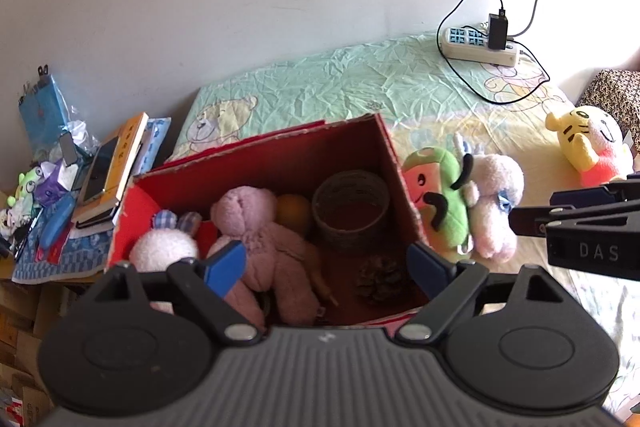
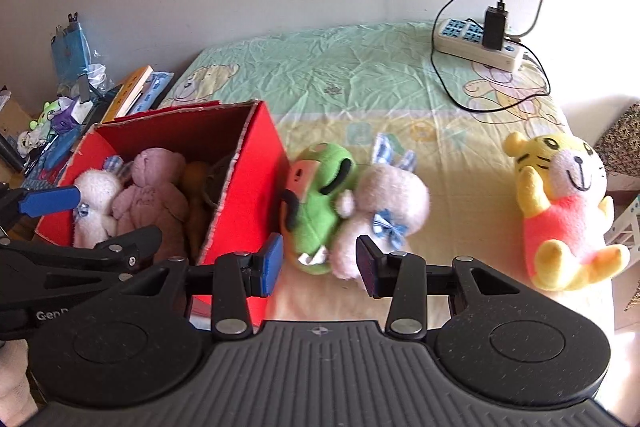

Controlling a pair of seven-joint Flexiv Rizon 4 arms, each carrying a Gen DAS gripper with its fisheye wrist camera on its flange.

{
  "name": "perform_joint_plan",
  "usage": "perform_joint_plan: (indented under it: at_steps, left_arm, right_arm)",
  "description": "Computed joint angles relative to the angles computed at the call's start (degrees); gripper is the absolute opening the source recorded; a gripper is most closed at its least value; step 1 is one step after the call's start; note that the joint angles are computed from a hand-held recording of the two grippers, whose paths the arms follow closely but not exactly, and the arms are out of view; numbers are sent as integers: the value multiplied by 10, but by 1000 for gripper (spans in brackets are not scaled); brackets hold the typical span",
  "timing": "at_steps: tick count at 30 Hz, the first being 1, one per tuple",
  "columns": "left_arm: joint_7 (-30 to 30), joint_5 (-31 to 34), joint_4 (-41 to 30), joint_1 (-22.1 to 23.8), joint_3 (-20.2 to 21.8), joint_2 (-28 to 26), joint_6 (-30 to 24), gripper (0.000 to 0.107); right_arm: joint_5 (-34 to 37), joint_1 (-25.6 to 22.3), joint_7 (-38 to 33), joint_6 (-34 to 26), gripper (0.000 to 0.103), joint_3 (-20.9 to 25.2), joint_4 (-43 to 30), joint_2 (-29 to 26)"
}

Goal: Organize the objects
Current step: 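Move the right tool toward the yellow-and-pink tiger plush on the bed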

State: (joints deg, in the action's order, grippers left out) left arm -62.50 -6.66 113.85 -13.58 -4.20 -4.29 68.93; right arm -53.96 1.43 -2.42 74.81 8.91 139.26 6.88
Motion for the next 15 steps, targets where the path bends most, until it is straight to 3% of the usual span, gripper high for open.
perform_joint_plan:
  at_steps: [15]
  left_arm:
    - [-70,58,6,-50,-25,13,-15,91]
  right_arm:
    - [64,-46,-59,-17,47,12,91,86]
